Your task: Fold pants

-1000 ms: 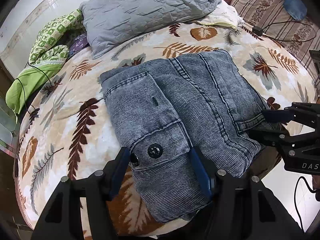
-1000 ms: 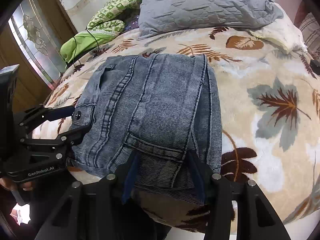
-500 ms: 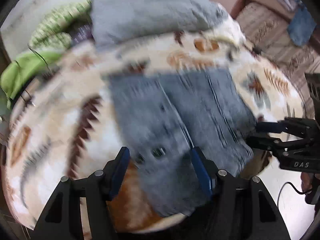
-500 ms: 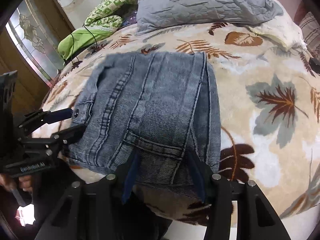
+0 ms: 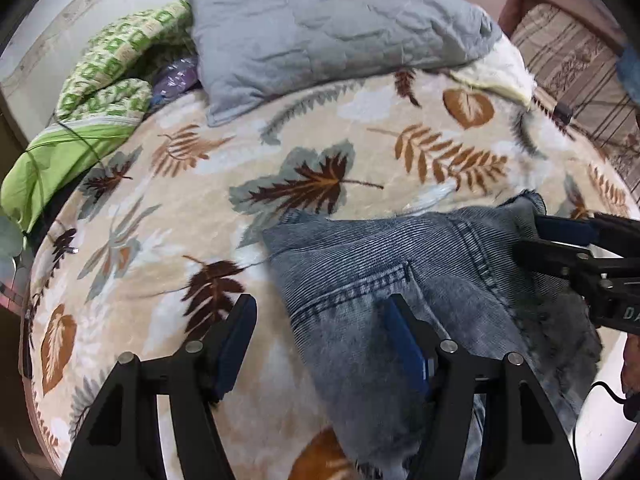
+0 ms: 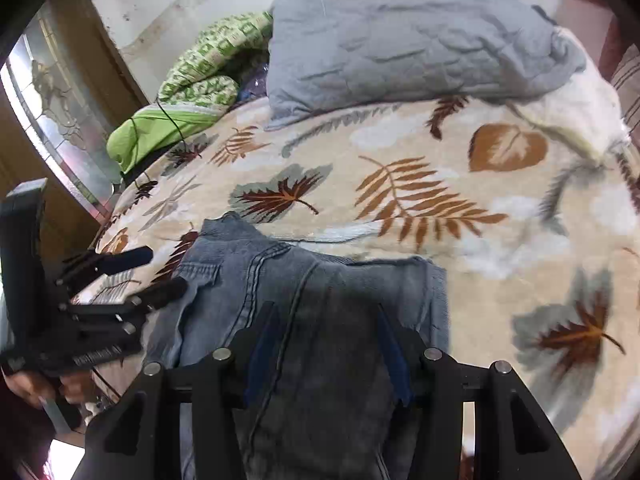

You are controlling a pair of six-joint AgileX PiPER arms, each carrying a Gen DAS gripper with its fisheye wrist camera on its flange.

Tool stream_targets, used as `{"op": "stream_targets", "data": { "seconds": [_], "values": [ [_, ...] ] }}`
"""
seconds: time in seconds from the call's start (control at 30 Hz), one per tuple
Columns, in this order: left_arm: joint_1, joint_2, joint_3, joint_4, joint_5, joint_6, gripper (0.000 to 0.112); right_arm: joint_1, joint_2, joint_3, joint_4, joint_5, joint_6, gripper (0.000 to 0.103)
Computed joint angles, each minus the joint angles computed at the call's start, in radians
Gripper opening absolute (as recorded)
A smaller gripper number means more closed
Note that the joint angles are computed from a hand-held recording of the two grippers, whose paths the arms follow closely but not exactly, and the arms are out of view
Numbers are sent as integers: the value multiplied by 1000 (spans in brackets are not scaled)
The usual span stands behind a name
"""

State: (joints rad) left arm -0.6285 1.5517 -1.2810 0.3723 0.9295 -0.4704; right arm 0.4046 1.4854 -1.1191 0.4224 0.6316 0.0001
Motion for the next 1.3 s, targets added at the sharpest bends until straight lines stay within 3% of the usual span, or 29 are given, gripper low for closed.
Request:
{"op": "stream_targets", "data": {
  "seconds": [0.07, 0.13, 0.23, 0.3, 0.47, 0.63, 0.77, 0.93, 1.3],
  "values": [
    [3, 40, -15, 4, 1, 6, 68, 5, 61, -26, -18, 5, 26, 54],
    [14, 68, -27, -2, -3, 8, 70, -19, 98, -20, 61, -11, -19, 55],
    [42, 112, -70, -11, 7, -1, 82, -46, 124, -13, 146, -28, -75, 56],
    [61, 151, -110, -21, 25, 3, 88, -44, 139, -27, 136, -27, -53, 56],
    [29, 141, -94, 45, 27, -72, 87, -25, 161, -50, 75, -47, 14, 56],
    [-28, 58, -23, 103, 37, -141, 85, -8, 92, 16, 53, -66, 50, 58],
    [-63, -8, 27, 129, 51, -196, 85, 33, 12, 77, -75, -73, 179, 58],
    [-102, -73, 55, 155, 68, -233, 85, 51, -120, 157, -64, -80, 180, 58],
    [-172, -109, 51, 187, 113, -271, 85, 140, -193, 197, -131, -41, 247, 58]
  ]
}}
